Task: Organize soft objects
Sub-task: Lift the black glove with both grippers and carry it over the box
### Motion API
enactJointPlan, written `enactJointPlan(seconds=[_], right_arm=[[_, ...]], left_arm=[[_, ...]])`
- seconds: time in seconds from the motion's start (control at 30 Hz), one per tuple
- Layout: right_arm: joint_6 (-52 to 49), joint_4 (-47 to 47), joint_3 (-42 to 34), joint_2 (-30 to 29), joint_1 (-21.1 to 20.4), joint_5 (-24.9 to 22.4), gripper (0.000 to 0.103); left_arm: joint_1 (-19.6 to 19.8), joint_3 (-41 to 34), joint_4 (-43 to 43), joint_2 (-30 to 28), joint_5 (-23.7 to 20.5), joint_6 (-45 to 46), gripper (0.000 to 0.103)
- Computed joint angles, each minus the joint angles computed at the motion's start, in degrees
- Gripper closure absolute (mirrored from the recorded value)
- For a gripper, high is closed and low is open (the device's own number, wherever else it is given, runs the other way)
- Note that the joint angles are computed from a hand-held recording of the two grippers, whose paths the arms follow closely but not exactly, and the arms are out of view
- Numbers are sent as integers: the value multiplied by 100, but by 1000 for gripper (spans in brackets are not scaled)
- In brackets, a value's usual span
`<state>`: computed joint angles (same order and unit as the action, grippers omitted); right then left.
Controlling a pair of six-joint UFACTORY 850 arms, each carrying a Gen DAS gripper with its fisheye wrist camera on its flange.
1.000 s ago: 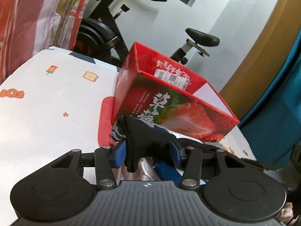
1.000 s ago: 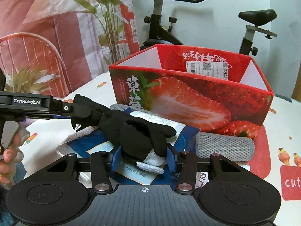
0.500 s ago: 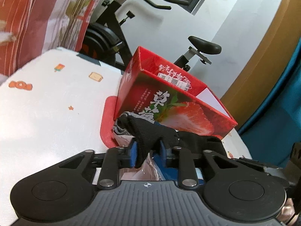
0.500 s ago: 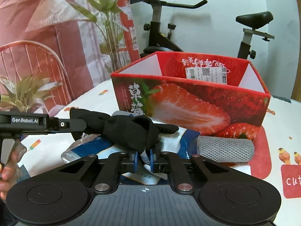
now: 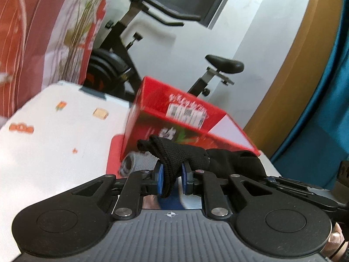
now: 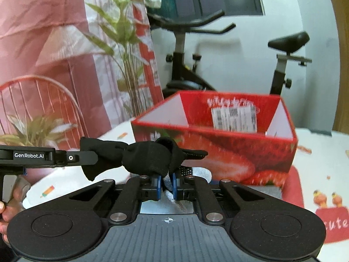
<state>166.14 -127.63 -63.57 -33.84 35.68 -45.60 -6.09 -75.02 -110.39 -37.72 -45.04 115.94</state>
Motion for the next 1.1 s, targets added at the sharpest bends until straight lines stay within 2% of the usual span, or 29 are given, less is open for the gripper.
enactJointPlan(seconds=[0.17,0.37,0.6,0.73,0.87,1.0,1.1], right_arm=[[-92,-54,85,217,-90,-144,94],[-462,109,-26,389,-281,52,94],[-779,-10,-398,340,-756,555,94],[-1274,205,-802,143,-1094,1044,94],[-1790,533,-1255,-107,-1440,1787,94],[-2423,1190,-1768,-466,-1779,2549,94],[-3421,2306,-2204,-752,-1976,3005,94]], left_arm=[[-71,-159,112,85,-1,0,86],[-248,-533,446,91,324,-172,85],[-468,-1476,1146,-352,553,-881,86],[-659,-2355,2156,-819,929,-1894,86],[-824,-3363,3526,-1359,1100,-3111,86],[-934,-4649,4838,-2131,893,-4704,86],[-1025,-5946,5920,-2899,556,-5993,86]])
